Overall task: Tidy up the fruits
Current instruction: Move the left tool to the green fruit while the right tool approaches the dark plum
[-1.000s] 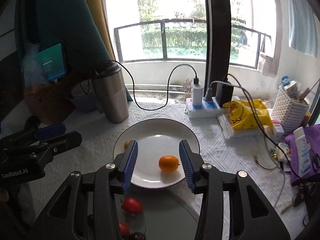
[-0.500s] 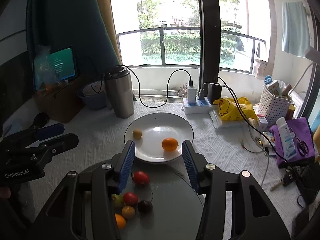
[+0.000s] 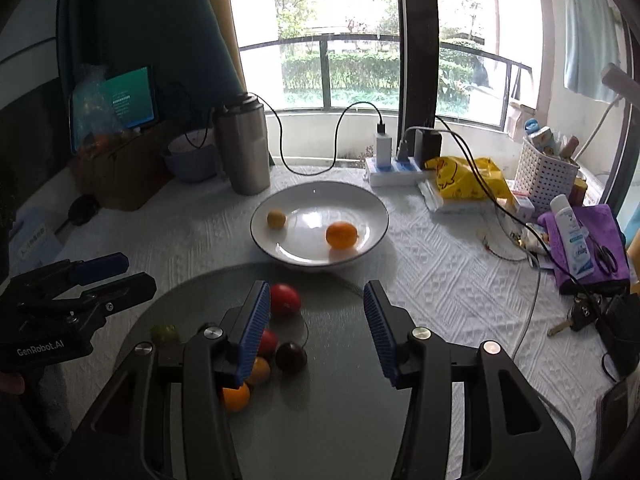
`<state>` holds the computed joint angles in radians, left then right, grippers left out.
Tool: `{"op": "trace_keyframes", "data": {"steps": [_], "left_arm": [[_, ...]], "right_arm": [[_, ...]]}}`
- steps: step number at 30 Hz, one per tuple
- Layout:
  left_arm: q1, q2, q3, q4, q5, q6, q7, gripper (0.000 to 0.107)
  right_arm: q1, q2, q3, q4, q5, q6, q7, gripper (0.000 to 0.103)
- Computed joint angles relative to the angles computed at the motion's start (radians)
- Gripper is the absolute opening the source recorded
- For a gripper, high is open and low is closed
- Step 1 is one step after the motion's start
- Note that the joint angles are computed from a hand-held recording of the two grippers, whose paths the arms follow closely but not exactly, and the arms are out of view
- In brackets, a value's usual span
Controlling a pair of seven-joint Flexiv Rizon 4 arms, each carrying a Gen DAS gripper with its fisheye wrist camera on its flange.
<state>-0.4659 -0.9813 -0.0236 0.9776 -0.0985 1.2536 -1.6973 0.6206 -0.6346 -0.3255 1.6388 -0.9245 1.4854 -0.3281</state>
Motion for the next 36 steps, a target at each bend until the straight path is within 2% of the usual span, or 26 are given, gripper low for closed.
{"op": "trace_keyframes", "data": {"steps": [5,12,24,30,36], "left_arm": [[-0.002,0.007,0.013,0.036,0.007,-0.002,-0.020,0.067],[0.002,-0.004,0.010,0.049,0.008,-0.028,-0.028,0.067],[-0.005,-0.042,0.032,-0.021,0.038,-0.147,-0.056,0.067],[-0.023,-0.060,0.065,-0.067,0.081,-0.200,-0.085,0.067],[-0.022,-0.071,0.062,-0.088,0.108,-0.213,-0.090,0.066]], "right_arm": [[-0.018,-0.020,0.031,0.007,0.047,0.009,-0.020,0.051],[-0.043,-0.049,0.095,-0.009,0.151,-0.017,-0.123,0.051],[-0.079,-0.103,0.187,-0.066,0.308,-0.065,-0.279,0.051],[-0.099,-0.125,0.225,-0.093,0.375,-0.070,-0.345,0.051],[-0.126,-0.142,0.275,-0.122,0.438,-0.084,-0.421,0.050]]}}
